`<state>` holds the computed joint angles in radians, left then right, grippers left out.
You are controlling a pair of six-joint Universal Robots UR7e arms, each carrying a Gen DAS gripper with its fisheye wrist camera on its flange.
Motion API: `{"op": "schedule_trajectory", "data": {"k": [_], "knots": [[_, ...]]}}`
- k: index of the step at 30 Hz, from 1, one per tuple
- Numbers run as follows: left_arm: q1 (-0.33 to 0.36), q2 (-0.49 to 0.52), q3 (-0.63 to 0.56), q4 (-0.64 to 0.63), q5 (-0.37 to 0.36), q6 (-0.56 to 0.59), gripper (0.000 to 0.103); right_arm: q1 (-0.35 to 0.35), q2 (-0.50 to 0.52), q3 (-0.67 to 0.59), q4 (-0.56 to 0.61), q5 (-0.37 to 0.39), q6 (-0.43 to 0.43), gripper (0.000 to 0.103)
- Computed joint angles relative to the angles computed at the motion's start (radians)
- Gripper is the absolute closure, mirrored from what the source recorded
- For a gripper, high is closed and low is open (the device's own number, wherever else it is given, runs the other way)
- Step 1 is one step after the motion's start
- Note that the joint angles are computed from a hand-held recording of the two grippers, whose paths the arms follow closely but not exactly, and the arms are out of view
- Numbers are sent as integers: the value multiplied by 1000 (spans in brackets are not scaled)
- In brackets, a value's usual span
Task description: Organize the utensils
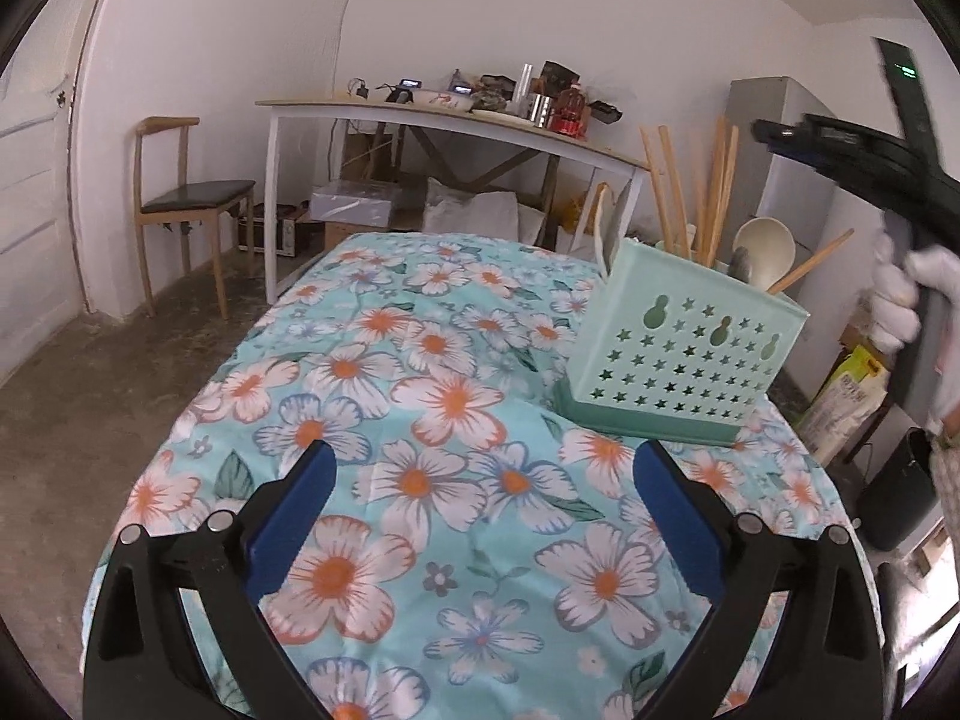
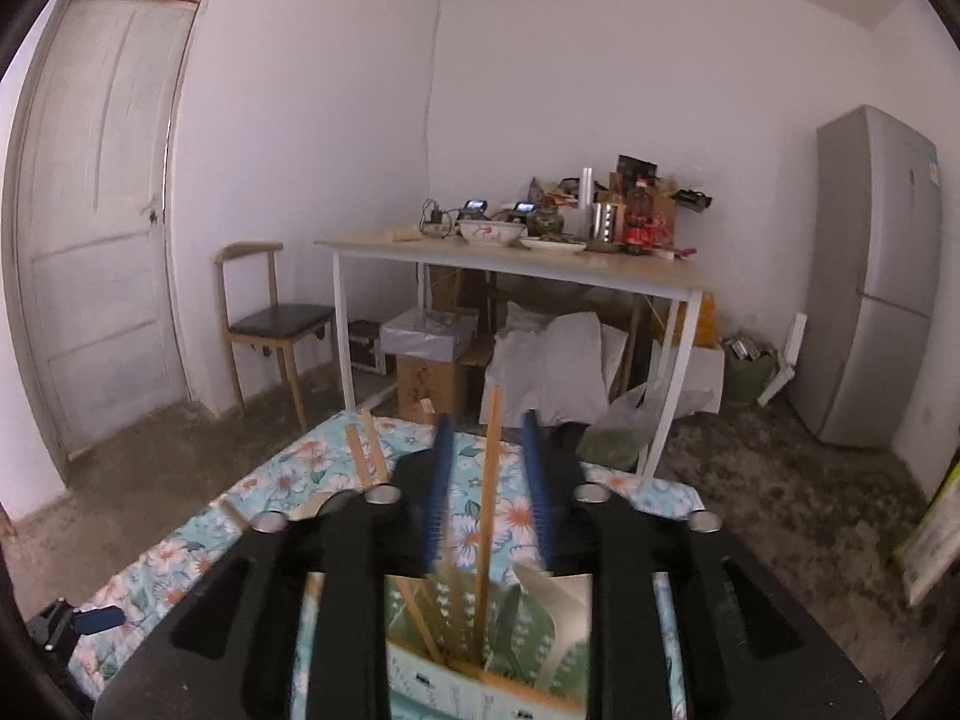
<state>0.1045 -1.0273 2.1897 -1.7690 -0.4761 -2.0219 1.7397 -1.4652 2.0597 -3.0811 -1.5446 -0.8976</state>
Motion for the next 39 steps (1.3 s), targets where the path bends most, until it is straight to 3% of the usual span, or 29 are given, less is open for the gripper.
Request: {"op": "schedule_trajectory", "data": {"k": [6,11,13,16,20,25,31,39], "knots": [[-2,9,-40,87,8,-47,6,-47,-155,69,72,68,59,57],[-12,19,-85,167,11,-79,6,-111,-291,152,153,90,111,31],[-9,27,-112,198,1,-79,6,-131,-334,194,163,58,119,21],[1,56,-184,321,-29,-114,6,-127,-341,237,123,-43,141,14],[11,93,-261,429,-62,-155,6,-95,-320,278,81,-232,204,10],[30,139,-358,523,-96,-185,6,-73,-308,323,18,-354,181,9],[29,210,-469,699,-120,-257,6,-90,-324,359,-91,-373,132,8],[25,227,-509,767,-149,-305,6,-108,-347,362,-111,-349,127,8]]}}
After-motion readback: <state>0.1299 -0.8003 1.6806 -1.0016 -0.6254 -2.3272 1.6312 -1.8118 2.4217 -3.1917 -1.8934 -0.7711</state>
